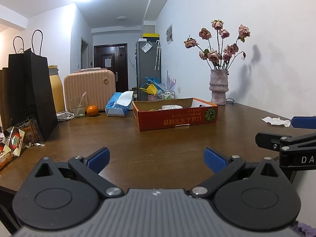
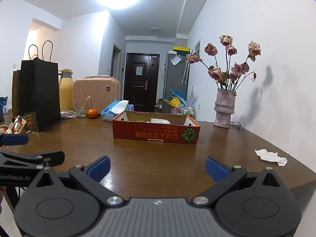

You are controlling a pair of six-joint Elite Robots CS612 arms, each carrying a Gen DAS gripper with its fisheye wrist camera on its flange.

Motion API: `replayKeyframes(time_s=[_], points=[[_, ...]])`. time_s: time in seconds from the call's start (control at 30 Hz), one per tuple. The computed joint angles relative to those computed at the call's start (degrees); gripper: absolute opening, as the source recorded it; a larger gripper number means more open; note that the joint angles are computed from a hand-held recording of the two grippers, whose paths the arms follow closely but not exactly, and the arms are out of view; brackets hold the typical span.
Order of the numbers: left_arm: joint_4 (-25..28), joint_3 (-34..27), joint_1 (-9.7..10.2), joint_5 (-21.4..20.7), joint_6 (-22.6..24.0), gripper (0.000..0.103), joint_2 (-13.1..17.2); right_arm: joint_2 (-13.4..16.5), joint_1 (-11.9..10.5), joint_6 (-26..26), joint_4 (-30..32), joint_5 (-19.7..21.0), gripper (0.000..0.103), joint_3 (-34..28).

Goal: Organize rigid objects

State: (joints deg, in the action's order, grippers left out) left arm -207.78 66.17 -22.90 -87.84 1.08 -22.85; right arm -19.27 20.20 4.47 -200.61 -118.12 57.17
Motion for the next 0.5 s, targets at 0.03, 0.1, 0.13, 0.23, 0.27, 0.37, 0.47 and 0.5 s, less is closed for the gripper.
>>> replayKeyframes(time_s=[0.03,0.1,0.13,0.23,0.27,0.37,0.47,0.5], points=[[-0.13,-0.11,-0.01,0.04,0.06,0.103,0.08,-0.04,-0.04,0.04,0.03,0.05,0.103,0.01],[-0.44,-0.21,0.00,0.03,0.18,0.103,0.21,-0.06,-0.04,0.03,0.09,0.02,0.103,0.05],[-0.49,-0.19,-0.01,0.03,0.19,0.103,0.21,-0.04,-0.02,0.00,0.18,-0.07,0.103,0.01],[-0.41,-0.11,-0.03,0.06,0.19,0.103,0.16,-0.03,-0.01,-0.12,0.38,-0.21,0.103,-0.10],[-0.52,-0.12,-0.04,0.04,0.25,0.103,0.18,0.01,0.00,-0.16,0.38,-0.34,0.103,-0.19],[-0.71,-0.18,-0.02,0.00,0.39,0.103,0.25,0.05,0.03,-0.03,0.32,-0.67,0.103,-0.25],[-0.65,-0.13,-0.02,-0.07,0.39,0.103,0.22,0.08,0.04,0.14,0.31,-0.80,0.103,-0.28],[-0.65,-0.13,-0.02,-0.07,0.39,0.103,0.22,0.05,0.06,0.13,0.27,-0.81,0.103,-0.20]])
